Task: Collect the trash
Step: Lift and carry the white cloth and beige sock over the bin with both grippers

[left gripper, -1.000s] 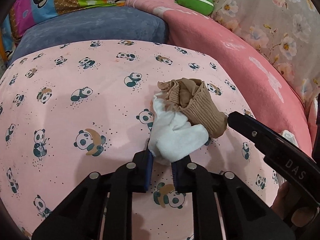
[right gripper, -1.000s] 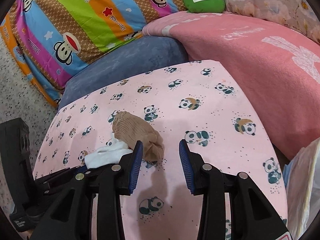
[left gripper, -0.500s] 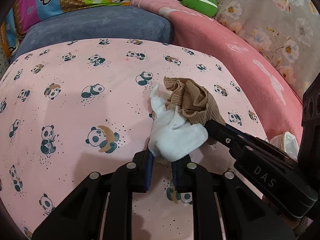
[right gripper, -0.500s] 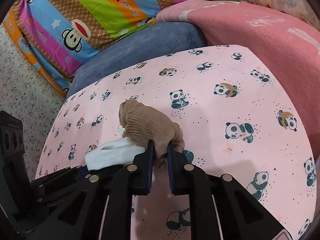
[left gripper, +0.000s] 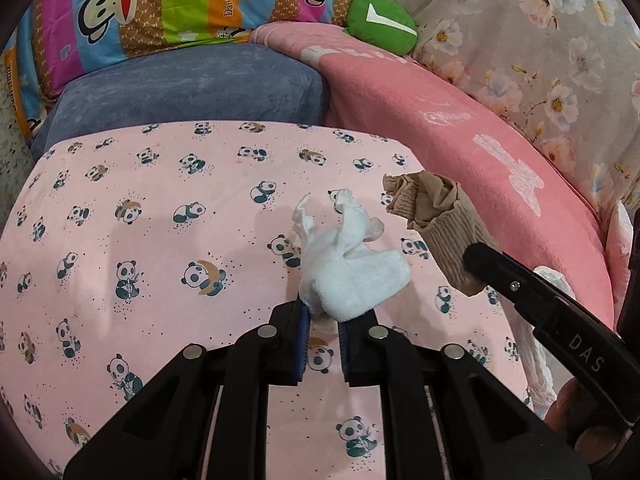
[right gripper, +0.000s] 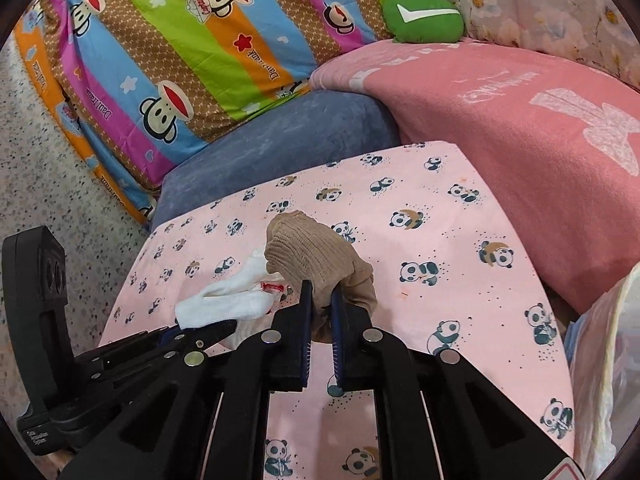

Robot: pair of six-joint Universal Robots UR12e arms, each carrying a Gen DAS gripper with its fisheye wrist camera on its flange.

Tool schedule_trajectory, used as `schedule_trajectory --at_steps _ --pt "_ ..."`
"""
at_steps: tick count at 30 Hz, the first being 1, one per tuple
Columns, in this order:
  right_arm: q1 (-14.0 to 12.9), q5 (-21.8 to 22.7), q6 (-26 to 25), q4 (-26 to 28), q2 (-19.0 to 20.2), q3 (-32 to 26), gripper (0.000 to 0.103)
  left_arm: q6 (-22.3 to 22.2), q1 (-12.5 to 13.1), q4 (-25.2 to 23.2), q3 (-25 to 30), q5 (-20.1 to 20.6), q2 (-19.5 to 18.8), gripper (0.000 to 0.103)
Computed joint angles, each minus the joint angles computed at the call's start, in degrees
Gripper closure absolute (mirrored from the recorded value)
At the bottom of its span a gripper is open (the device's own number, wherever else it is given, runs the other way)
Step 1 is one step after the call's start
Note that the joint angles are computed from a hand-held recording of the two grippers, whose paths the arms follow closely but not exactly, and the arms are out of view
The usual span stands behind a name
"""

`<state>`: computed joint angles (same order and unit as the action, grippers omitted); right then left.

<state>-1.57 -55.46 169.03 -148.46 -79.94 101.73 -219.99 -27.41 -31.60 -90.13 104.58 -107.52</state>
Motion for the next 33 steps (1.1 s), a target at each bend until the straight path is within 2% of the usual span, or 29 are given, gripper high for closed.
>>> schedule_trajectory --at_steps 10,16,22,27,33 --pt "-5.00 4.18 2.76 -5.06 -5.51 3.01 0.093 3.27 -3.23 0.37 4.47 3.30 -0.81 0.091" --pt "-9.02 6.51 4.04 -7.15 -8.62 4.54 0.093 5.98 -5.43 0.74 7.78 4.48 -2.28 0.091" --pt "-12.63 8.08 5.31 -7.84 -10.89 5.62 0.093 8.42 -7.39 1.11 10.95 4.61 -4.03 0.091" --pt "-16.79 9.60 6.42 -8.86 -12.84 6.85 0.093 10.47 -8.87 0.54 14.16 4.00 -5.94 0.091" --pt "-20.06 10.58 7.32 -9.46 -13.62 7.41 0.093 12.74 -10.30 -0.58 17.76 2.83 -8.17 0.091"
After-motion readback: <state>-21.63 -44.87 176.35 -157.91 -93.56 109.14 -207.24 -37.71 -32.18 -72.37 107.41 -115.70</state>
